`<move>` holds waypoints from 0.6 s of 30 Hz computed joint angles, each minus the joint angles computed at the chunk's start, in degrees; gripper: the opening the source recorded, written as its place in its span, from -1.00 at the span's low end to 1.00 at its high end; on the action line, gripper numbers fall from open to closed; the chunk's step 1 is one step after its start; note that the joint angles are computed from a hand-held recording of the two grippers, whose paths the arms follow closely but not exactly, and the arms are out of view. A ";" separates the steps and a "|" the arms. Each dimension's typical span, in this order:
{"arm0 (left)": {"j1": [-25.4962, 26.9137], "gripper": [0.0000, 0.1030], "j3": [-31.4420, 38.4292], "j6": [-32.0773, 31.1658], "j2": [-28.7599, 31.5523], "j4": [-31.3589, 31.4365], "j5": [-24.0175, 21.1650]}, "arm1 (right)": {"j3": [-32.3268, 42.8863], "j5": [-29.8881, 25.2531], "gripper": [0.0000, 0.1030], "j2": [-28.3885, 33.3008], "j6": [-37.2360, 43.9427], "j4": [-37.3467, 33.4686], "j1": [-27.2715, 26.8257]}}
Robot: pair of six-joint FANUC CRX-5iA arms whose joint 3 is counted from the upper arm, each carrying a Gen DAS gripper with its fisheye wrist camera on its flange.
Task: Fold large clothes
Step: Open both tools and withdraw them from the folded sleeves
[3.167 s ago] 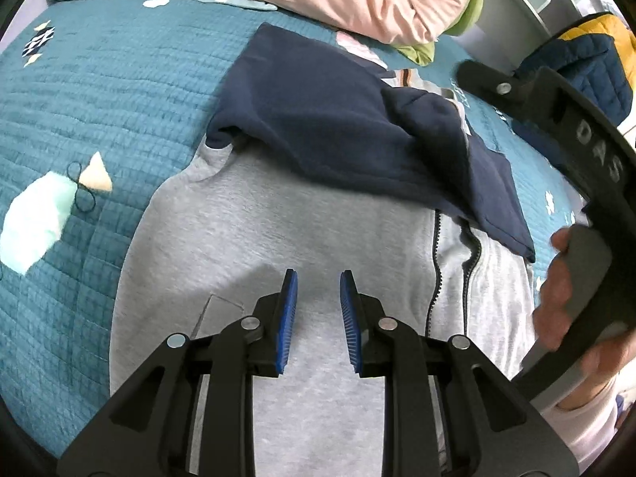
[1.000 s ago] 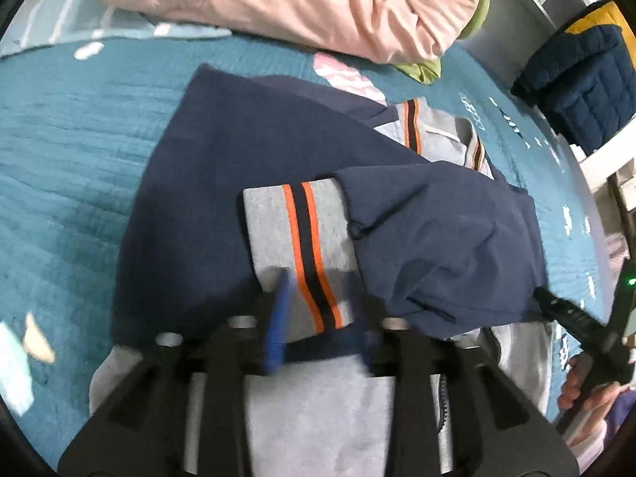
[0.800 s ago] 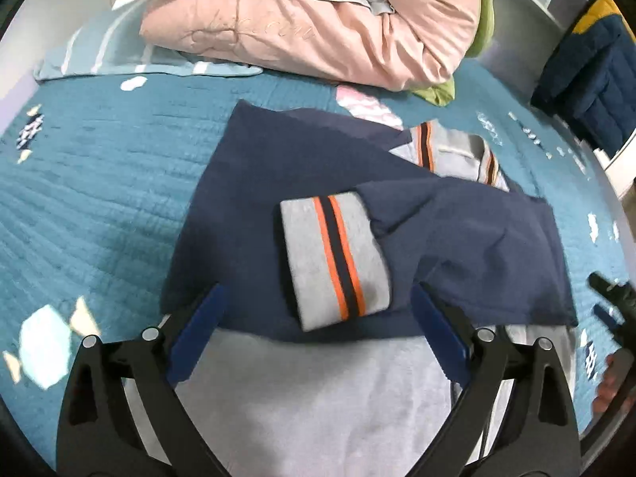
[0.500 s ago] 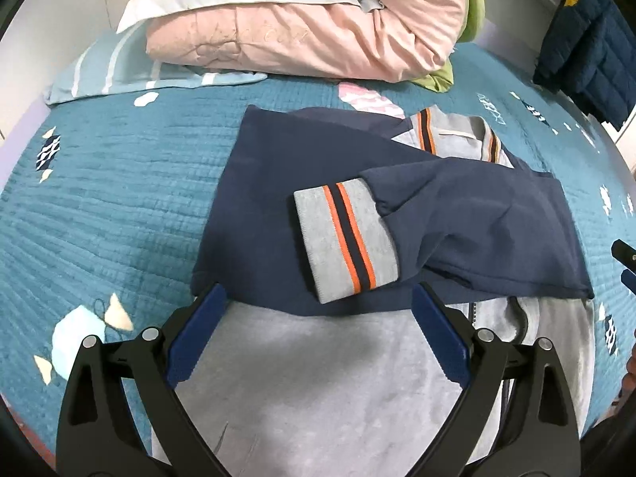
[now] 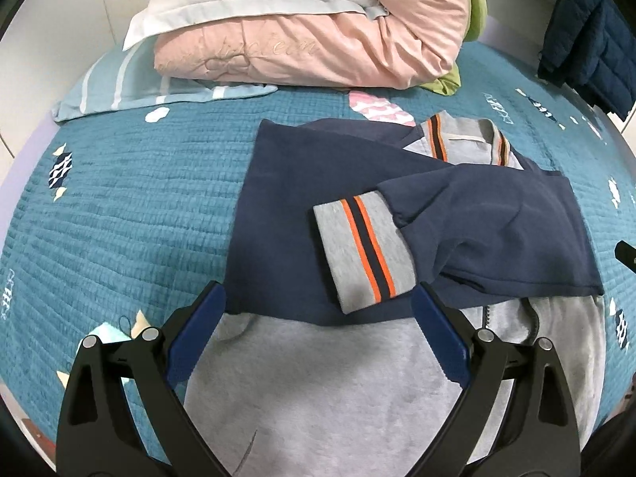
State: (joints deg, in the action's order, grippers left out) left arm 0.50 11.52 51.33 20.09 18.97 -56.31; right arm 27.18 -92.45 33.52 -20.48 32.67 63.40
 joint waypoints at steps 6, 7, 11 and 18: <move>-0.22 0.84 5.97 1.50 4.63 0.03 -4.34 | -0.15 0.78 0.85 0.05 3.04 -0.96 -2.21; -0.11 0.84 8.10 2.26 6.20 0.39 -6.27 | -0.89 1.53 0.85 -0.42 3.09 -1.04 -2.66; 0.58 0.84 14.60 4.26 11.00 2.47 -12.31 | -7.10 11.38 0.85 -5.40 4.35 -3.83 -5.99; -0.29 0.84 30.56 7.70 20.35 0.40 -21.05 | -10.85 23.65 0.85 -10.01 9.42 -11.58 -13.62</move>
State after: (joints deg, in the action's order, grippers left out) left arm 0.21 42.08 59.03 40.44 19.37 -77.37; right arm 16.32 -68.80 23.51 -11.06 21.09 49.78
